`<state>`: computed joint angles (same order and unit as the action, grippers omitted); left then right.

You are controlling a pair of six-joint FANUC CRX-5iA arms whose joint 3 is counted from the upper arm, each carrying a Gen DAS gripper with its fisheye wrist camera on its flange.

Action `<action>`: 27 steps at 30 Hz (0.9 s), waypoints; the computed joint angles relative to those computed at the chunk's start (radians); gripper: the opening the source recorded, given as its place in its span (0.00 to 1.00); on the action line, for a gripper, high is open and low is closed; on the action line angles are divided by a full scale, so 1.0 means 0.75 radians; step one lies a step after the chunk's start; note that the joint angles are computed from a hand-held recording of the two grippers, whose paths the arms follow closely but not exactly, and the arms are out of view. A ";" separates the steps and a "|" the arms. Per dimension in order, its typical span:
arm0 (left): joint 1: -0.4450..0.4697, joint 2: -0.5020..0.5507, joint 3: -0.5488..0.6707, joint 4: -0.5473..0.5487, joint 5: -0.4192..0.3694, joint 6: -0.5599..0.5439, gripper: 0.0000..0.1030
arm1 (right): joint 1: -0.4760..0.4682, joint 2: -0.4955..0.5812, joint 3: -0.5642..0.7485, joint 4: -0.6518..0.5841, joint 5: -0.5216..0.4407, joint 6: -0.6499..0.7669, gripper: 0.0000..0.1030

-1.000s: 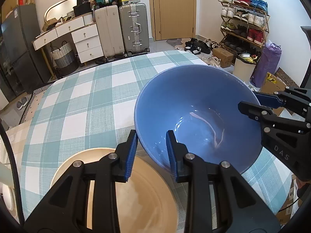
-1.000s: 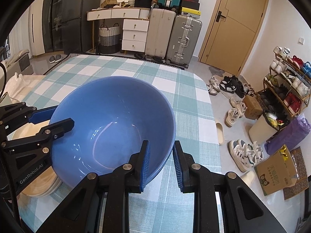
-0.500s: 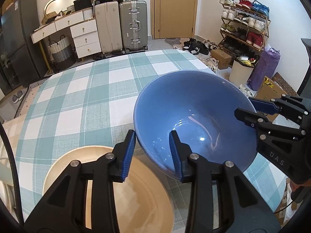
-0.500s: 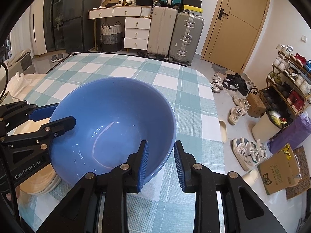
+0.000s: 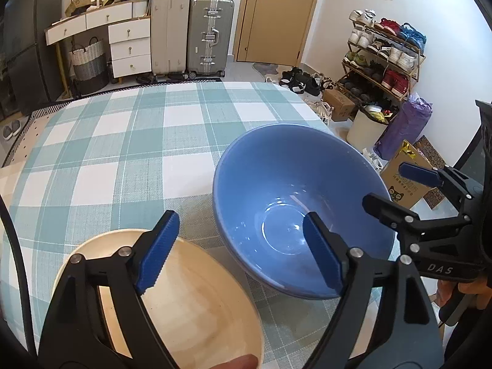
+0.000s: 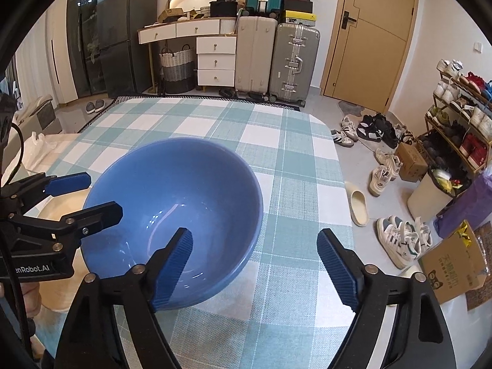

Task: Organize plates and bowls
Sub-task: 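Open both tools to release the nested bowl, then pull both tools back from the nested bowls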

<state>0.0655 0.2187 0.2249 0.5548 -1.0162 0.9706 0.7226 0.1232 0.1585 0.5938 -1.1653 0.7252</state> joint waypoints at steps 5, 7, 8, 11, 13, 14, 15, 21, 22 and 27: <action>0.005 0.026 0.018 0.007 -0.016 0.030 0.98 | -0.027 0.004 0.011 -0.042 0.019 -0.002 0.88; 0.004 0.027 0.011 0.009 -0.010 0.028 0.98 | -0.035 0.006 0.013 -0.061 0.030 0.003 0.88; 0.003 0.033 0.017 0.004 -0.014 0.030 0.98 | -0.038 0.007 0.012 -0.066 0.037 0.002 0.88; 0.001 0.046 0.028 -0.001 -0.028 0.038 0.98 | -0.049 0.009 0.010 -0.087 0.053 0.009 0.88; 0.000 0.050 0.022 0.008 -0.023 0.044 0.98 | -0.057 0.009 0.007 -0.109 0.065 0.011 0.88; 0.000 0.056 0.023 0.014 -0.026 0.046 0.98 | -0.063 0.009 0.008 -0.128 0.074 0.014 0.88; -0.001 0.060 0.025 0.015 -0.035 0.050 0.98 | -0.069 0.008 0.009 -0.149 0.083 0.020 0.88; -0.010 0.087 0.046 0.018 -0.071 0.069 0.97 | -0.101 -0.001 0.008 -0.258 0.141 0.027 0.87; -0.011 0.090 0.048 0.019 -0.074 0.067 0.95 | -0.106 -0.005 0.004 -0.275 0.155 0.029 0.87; -0.013 0.104 0.052 0.041 -0.095 0.040 0.79 | -0.107 -0.013 0.002 -0.324 0.179 0.064 0.74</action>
<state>0.0557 0.2965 0.2639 0.5859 -1.0878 1.0005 0.6423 0.1136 0.1601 0.3511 -1.0311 0.7729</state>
